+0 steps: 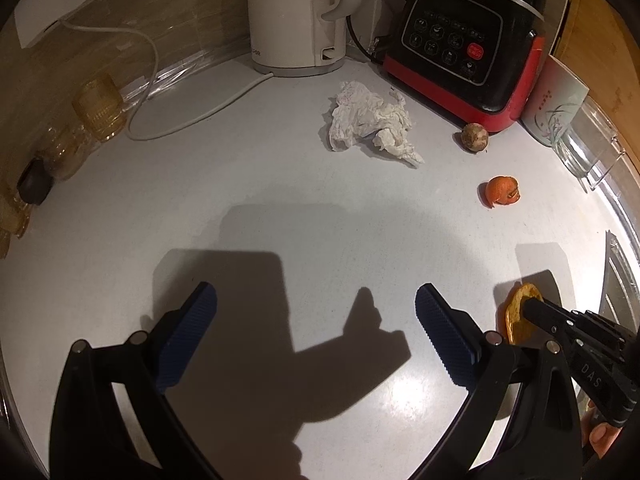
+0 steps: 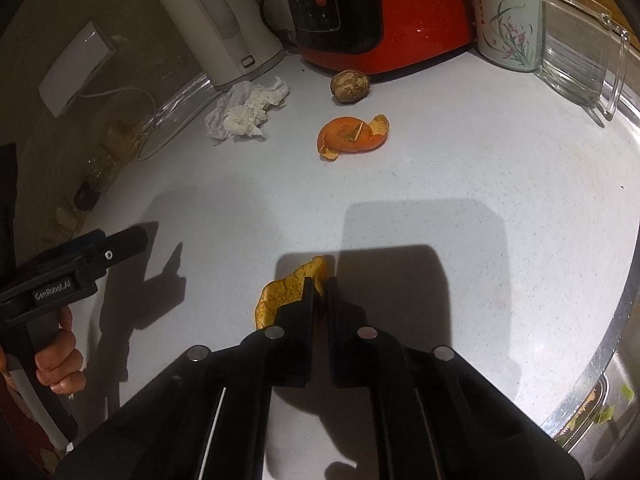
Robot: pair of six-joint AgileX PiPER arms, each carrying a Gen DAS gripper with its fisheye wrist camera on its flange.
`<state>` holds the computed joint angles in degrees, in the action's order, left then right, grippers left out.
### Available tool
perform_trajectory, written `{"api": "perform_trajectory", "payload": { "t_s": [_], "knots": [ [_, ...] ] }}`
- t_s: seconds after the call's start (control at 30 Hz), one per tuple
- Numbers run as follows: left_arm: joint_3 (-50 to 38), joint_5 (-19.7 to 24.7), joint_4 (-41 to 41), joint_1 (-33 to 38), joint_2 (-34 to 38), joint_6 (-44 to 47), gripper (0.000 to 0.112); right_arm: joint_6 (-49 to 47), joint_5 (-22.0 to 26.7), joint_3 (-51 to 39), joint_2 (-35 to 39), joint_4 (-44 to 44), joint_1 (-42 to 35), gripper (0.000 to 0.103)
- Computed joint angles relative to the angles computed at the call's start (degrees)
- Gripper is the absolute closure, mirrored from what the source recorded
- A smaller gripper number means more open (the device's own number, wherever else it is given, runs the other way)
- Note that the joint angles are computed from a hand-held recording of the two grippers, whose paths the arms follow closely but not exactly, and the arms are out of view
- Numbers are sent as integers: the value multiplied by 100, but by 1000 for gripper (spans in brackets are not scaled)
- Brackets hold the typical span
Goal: Collect trash
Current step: 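Grasp the bread crust with the right gripper while the left grasps the crumpled tissue, then carry tissue and bread crust over the green basket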
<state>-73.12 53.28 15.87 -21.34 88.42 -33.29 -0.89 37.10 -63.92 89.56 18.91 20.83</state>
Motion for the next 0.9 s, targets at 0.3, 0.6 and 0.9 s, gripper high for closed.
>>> {"api": "perform_trajectory", "payload": {
  "t_s": [0.3, 0.6, 0.9],
  "knots": [
    [-1674, -131, -413, 411, 1419, 696, 17, 295, 35, -28, -333, -585, 160, 98],
    [-4094, 539, -616, 517, 3164, 835, 33, -96, 102, 139, -585, -228, -61, 98],
    [-4719, 1054, -346, 437, 3721, 778, 94, -190, 56, 358, -857, -28, -158, 98]
  ]
}}
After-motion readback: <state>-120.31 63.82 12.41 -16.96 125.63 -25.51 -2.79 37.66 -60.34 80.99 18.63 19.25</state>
